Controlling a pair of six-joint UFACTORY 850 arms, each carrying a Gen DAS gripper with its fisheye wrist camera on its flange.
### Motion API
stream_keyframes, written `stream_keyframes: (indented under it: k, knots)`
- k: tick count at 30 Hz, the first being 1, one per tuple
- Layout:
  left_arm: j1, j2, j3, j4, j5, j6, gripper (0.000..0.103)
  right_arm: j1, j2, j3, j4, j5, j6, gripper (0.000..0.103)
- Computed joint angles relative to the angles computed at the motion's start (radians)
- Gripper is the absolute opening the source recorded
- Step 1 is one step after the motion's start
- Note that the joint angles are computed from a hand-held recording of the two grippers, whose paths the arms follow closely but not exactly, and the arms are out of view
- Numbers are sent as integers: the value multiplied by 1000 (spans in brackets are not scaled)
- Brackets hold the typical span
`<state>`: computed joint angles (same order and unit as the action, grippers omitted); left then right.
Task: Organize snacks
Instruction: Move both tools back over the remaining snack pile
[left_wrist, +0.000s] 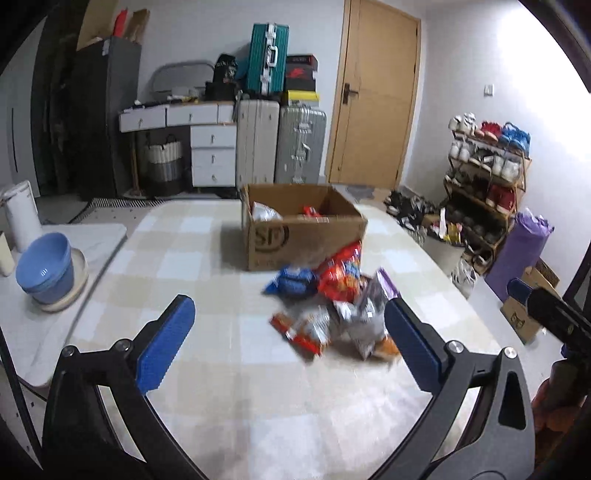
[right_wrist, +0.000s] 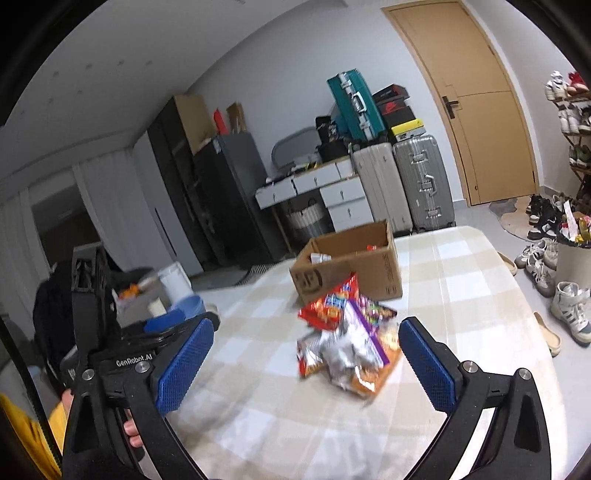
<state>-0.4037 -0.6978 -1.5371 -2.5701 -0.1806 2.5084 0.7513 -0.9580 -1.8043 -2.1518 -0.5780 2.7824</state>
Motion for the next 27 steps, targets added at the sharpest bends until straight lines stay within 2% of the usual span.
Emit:
stream_keyframes:
  k: [1, 4, 6, 8, 12, 17, 24, 27]
  knots:
    - [-1, -13, -11, 75, 5, -72, 103, 1, -3, 4, -10, 3, 15, 102]
    - [-7, -52, -53, 153, 26, -151, 103, 0, -11, 5, -21, 7, 49, 102]
    - [-8, -75, -85, 266, 33, -273, 103, 0, -15, 5, -30, 17, 68, 102]
    - [-10, -80, -87, 275, 36, -286, 103, 0, -21, -1, -23, 25, 65, 102]
    - [-8, -91, -96, 408, 41, -424, 103, 2, -38, -30, 14, 46, 19, 102]
    - [-7, -109, -101, 446, 43, -466, 103, -1, -52, -45, 28, 70, 3, 102]
    - [-9, -164, -145, 455, 40, -483, 103, -22, -117, -138, 161, 149, -140, 102]
    - [-10, -205, -188, 616, 48, -647, 103, -39, -168, -229, 343, 189, -358, 102]
